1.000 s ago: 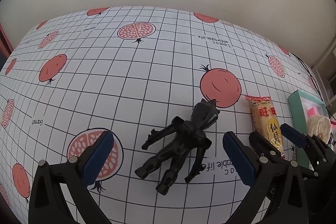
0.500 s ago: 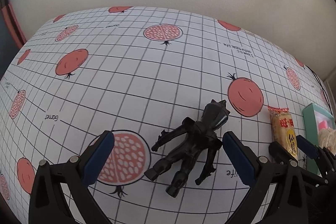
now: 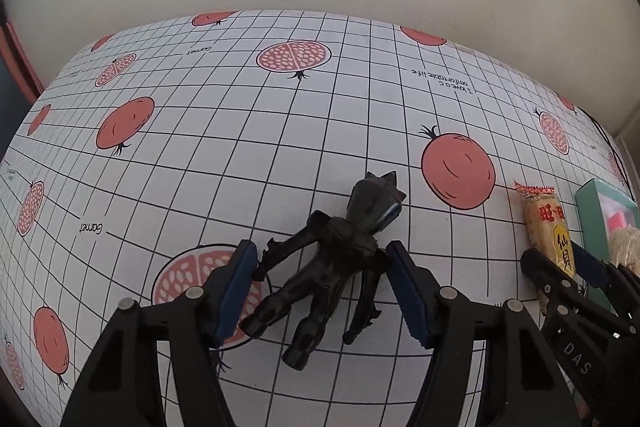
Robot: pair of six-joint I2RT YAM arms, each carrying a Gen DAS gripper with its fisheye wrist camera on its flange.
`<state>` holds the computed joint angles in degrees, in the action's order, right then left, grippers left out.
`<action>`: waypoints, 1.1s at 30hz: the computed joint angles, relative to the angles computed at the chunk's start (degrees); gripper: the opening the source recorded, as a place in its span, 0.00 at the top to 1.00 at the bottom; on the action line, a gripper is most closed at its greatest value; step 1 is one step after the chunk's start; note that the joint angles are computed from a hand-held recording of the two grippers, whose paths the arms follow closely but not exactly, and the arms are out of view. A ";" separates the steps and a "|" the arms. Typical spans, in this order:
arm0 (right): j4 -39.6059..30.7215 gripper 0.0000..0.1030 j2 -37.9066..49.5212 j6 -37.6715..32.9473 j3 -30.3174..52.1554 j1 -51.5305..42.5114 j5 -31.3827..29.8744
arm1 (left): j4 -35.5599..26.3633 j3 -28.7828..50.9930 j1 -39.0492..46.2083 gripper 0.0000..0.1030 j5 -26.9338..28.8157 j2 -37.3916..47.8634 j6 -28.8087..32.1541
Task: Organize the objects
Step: 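Close left tool on the black robot figure while right tool grips the cracker packet, then carry the robot figure with left tool while right tool carries the packet over the tray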
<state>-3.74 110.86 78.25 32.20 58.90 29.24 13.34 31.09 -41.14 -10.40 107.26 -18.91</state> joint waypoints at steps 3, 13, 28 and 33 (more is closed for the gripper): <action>-0.13 0.58 -0.40 0.84 -0.47 -0.01 0.13 | -0.30 0.09 -0.36 0.35 -0.47 -0.05 0.05; 1.86 0.62 -1.55 1.28 -1.83 0.21 -0.69 | -0.69 0.20 0.12 0.35 -0.58 -0.40 0.01; -6.46 0.63 -9.76 3.15 -1.58 4.27 2.75 | -4.96 -1.32 -0.05 0.35 -1.02 -8.61 -1.69; -11.41 0.63 -14.17 4.98 -1.37 6.59 4.38 | -8.98 -1.42 -1.53 0.35 -2.12 -13.68 -3.05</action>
